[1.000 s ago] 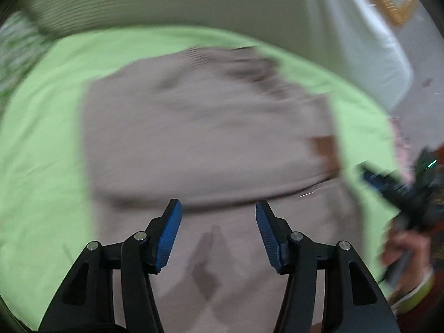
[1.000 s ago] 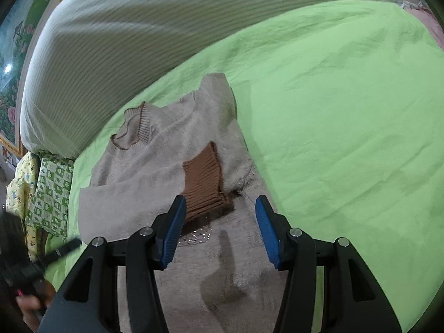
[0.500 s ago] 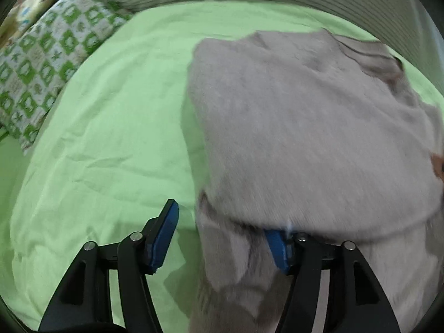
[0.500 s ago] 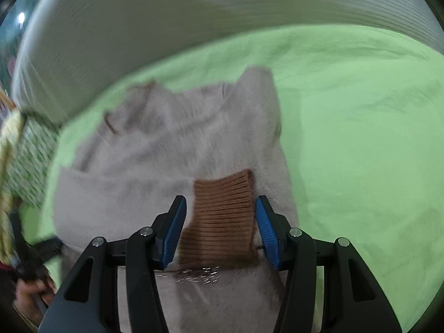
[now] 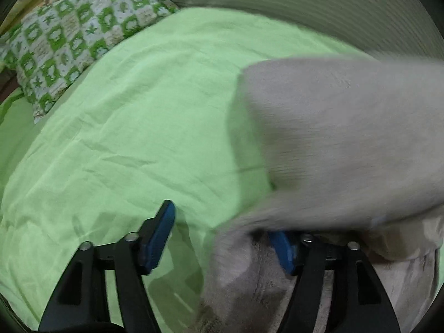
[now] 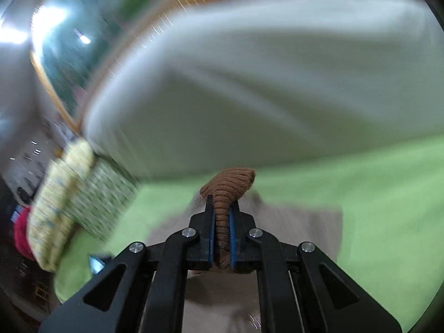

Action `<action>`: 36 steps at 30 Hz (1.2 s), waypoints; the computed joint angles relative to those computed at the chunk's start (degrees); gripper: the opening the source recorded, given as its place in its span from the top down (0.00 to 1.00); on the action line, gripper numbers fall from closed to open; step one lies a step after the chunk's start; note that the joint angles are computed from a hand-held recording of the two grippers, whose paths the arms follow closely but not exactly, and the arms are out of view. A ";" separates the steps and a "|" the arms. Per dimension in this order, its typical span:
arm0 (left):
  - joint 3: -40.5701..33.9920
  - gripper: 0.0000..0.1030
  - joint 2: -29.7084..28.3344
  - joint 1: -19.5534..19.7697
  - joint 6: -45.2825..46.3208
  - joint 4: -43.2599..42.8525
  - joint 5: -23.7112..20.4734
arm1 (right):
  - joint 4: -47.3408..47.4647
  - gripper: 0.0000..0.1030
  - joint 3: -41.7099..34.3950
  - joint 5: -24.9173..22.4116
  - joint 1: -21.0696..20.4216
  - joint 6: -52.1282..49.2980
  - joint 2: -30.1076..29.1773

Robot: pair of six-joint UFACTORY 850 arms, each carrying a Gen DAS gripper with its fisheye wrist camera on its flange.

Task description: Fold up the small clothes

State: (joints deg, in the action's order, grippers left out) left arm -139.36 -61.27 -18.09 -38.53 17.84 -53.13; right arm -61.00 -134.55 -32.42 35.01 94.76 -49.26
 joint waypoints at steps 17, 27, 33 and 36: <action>22.35 0.31 12.13 3.90 -10.99 -9.17 14.03 | 15.58 0.91 17.86 5.09 -3.30 5.61 -0.24; 28.17 0.34 16.94 4.66 -2.77 -17.14 15.65 | 19.65 0.89 15.41 1.34 -3.38 -0.25 -2.87; 24.10 0.32 17.43 4.17 8.28 -23.64 18.52 | 20.84 0.72 12.31 -5.47 -2.36 -0.38 -3.64; 13.77 0.31 11.67 3.90 13.17 -27.01 15.58 | 13.65 0.66 12.05 -11.14 -0.67 7.29 -2.71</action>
State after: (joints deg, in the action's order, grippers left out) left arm -125.58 -49.60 -14.19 -25.37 -9.17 -37.54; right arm -47.35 -122.50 -43.56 34.35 102.05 -51.97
